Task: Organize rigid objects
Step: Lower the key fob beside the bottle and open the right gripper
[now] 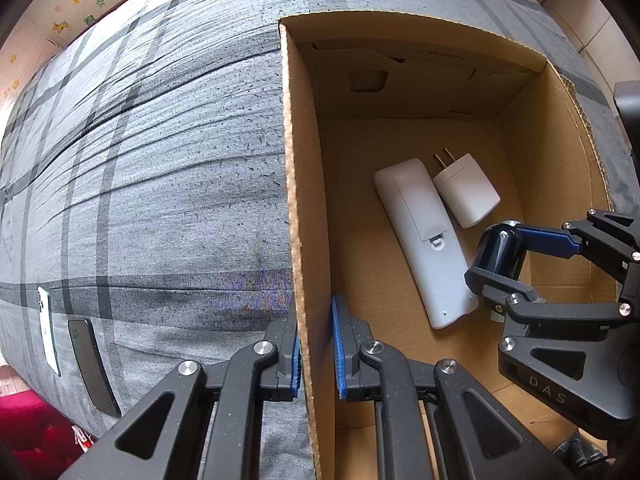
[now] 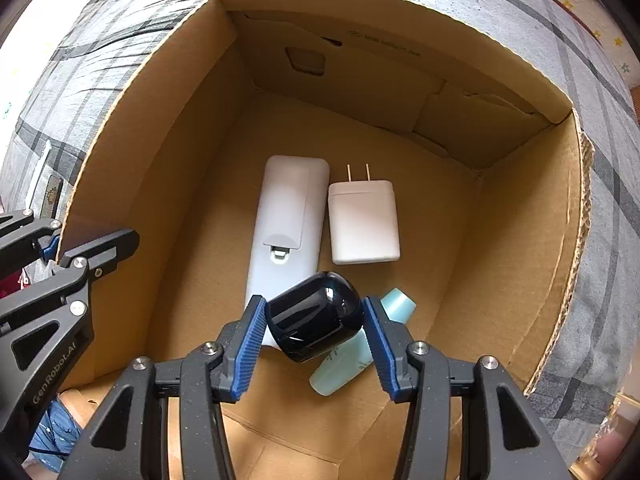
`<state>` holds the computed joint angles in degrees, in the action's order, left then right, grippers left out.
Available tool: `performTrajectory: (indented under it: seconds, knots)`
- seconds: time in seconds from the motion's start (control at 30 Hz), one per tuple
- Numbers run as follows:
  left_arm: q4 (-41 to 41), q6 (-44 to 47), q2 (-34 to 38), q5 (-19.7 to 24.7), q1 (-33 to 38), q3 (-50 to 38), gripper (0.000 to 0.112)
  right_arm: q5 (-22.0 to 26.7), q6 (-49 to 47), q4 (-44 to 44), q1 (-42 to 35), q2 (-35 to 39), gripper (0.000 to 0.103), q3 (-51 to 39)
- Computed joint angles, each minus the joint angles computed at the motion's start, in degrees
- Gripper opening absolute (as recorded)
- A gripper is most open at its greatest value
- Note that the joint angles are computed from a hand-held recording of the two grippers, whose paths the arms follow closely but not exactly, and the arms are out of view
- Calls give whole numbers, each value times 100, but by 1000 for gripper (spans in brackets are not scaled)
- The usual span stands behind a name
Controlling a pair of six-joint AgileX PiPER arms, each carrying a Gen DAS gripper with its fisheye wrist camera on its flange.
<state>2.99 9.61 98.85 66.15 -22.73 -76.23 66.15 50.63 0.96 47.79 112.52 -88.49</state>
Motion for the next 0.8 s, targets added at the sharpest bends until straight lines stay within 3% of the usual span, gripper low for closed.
performTrajectory:
  seconds: [0.4,0.67,0.8]
  knots:
    - [7,28,-13,-11,3,17,13,96,117,-60,69,-9,55,-162]
    - [17,38,-16,-2,-5,10,13,66,228,-262,78,-154,69,-116]
    - [23,50,-27,-8,-5,24,13,132,249,-377,108,-203,71,-183]
